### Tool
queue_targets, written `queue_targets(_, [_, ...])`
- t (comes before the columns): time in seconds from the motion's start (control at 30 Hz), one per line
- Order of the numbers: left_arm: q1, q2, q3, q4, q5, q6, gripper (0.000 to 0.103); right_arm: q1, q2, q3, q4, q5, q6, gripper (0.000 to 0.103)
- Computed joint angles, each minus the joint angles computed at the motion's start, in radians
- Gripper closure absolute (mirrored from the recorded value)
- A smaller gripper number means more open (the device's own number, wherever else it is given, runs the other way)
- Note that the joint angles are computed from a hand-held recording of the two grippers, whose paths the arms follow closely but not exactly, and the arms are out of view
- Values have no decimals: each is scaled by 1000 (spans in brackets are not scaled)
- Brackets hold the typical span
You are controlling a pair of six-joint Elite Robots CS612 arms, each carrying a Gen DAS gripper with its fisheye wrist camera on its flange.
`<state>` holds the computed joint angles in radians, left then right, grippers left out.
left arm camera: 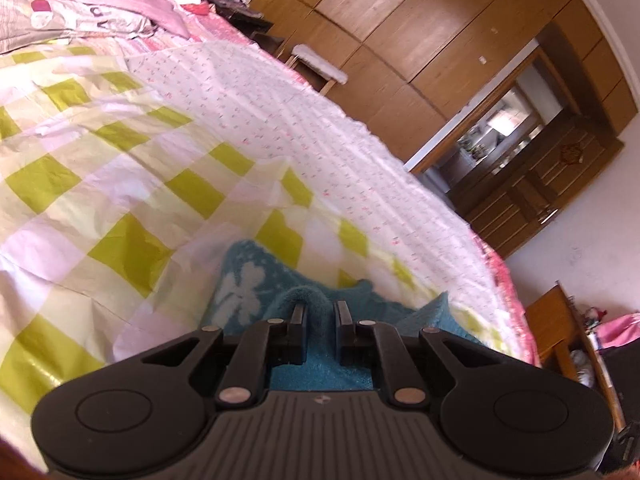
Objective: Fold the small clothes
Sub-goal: 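Lift the hem with both grippers and fold it over toward the collar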
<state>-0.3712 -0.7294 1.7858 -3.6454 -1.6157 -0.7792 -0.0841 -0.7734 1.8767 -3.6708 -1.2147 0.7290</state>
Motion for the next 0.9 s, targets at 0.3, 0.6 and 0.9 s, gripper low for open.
queue_targets(0.3, [7,24,-13,0,12,-30,83,8,32,-67,105,-14,68,84])
queue_targets(0.6, [-4,-4,13,-32,106,-49,68,11,30,-81,89,7,84,65])
queue_targets(0.9, [-19,-37,50,-13,148,54,66,13,45,-90,37,14,42,50])
